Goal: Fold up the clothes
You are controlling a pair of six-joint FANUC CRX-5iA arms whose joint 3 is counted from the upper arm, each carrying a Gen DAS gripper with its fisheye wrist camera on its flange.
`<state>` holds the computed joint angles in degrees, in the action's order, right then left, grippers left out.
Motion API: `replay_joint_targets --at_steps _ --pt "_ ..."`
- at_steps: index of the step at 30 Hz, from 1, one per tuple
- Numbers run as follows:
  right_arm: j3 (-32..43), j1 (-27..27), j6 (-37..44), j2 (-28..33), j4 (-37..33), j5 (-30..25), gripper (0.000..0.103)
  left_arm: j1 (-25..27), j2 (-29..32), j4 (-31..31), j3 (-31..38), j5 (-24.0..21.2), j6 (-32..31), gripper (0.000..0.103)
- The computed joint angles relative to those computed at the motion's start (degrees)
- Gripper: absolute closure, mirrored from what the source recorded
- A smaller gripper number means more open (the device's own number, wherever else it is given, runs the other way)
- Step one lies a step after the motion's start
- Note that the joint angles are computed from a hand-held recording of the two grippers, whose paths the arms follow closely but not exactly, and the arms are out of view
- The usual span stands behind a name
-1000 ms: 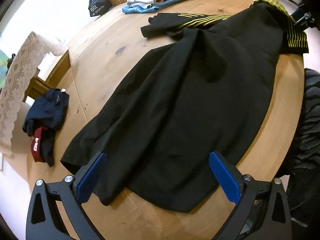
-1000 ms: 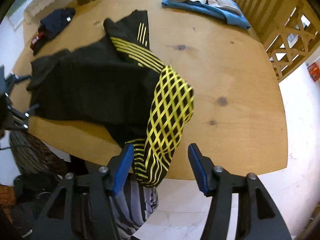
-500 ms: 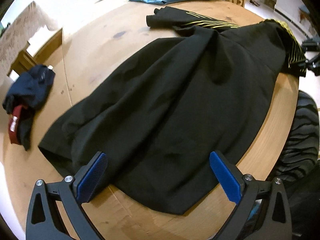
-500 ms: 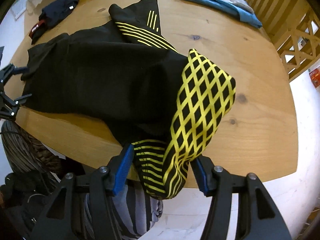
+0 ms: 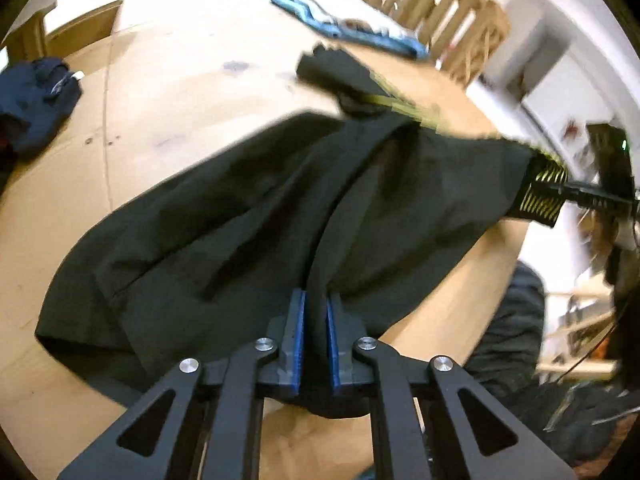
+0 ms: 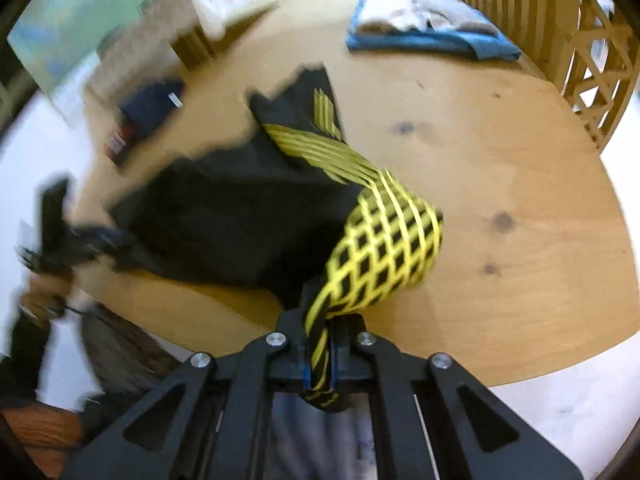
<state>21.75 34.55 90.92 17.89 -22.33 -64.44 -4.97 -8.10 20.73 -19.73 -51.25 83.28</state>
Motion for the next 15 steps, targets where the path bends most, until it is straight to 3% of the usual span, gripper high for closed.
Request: replay_joint_targets --at_steps 7,9,11,13,15 --pt "3.3 -2.9 5.7 -6.4 -13.1 1.3 0.098 5.2 -11.5 4.7 -0.6 -0.9 -7.0 0.099" --pt "5.0 -2.2 6.5 -6.7 -13.7 2.1 0.098 5.6 -10.3 1.3 2.5 -2.6 -5.3 0.100" --pt "7.2 0.1 5.0 -5.1 -9.5 2.6 0.098 5.7 -7.8 -0.9 5.1 -4.7 -3.9 0.099" --pt "8.9 2.1 3.6 -3.4 -5.5 2.4 0.098 4.3 -5.4 -1.4 5.9 -6.8 -3.5 0.083" --pt "9.0 4.5 1.4 -1.8 -1.2 2.1 0.098 -0.3 -2.3 -7.2 8.1 -8.9 0.0 0.066"
